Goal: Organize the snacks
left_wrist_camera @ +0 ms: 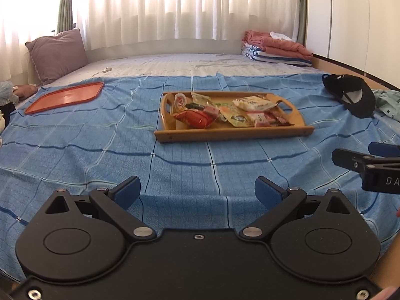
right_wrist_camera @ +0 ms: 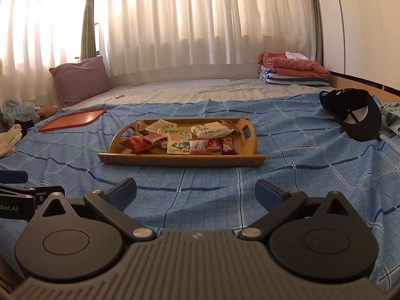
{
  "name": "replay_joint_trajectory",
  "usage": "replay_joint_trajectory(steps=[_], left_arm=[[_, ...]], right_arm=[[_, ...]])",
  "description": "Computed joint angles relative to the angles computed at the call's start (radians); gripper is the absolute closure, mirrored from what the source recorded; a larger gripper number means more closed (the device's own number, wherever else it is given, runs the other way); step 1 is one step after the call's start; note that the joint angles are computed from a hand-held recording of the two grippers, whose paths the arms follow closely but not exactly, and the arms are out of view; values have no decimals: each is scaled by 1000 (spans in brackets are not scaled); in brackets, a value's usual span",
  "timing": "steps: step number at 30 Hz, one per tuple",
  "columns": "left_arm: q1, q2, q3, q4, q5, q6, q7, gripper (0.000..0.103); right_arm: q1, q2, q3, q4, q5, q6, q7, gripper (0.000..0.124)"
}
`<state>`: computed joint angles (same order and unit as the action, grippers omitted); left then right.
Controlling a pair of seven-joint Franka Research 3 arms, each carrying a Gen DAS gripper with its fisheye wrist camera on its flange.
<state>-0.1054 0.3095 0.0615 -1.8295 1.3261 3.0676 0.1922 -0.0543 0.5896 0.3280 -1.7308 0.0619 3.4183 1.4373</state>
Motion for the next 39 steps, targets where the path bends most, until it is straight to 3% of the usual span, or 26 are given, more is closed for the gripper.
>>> replay_joint_trajectory(steps=[8,13,24,30,33,39], left_arm=[[-4,79,8,39,-77,-11,38,5],[-47,121,62,69,-64,0,0,5],[-70,203,96,136,-137,5,65,5],[-61,241,92,156,-256,7,154,4],[-112,256,157,162,-251,27,124,0],[-138,267,189,165,-269,37,133,0]], right_arm=[[96,55,-91,64,75,-47,-20,21],[191,99,-187,112,133,-60,-57,21],[284,164,-285,200,225,-136,-84,21],[318,186,-330,232,241,-183,-73,21],[343,191,-361,236,239,-188,-66,21],[373,196,-398,233,235,-179,-60,21]])
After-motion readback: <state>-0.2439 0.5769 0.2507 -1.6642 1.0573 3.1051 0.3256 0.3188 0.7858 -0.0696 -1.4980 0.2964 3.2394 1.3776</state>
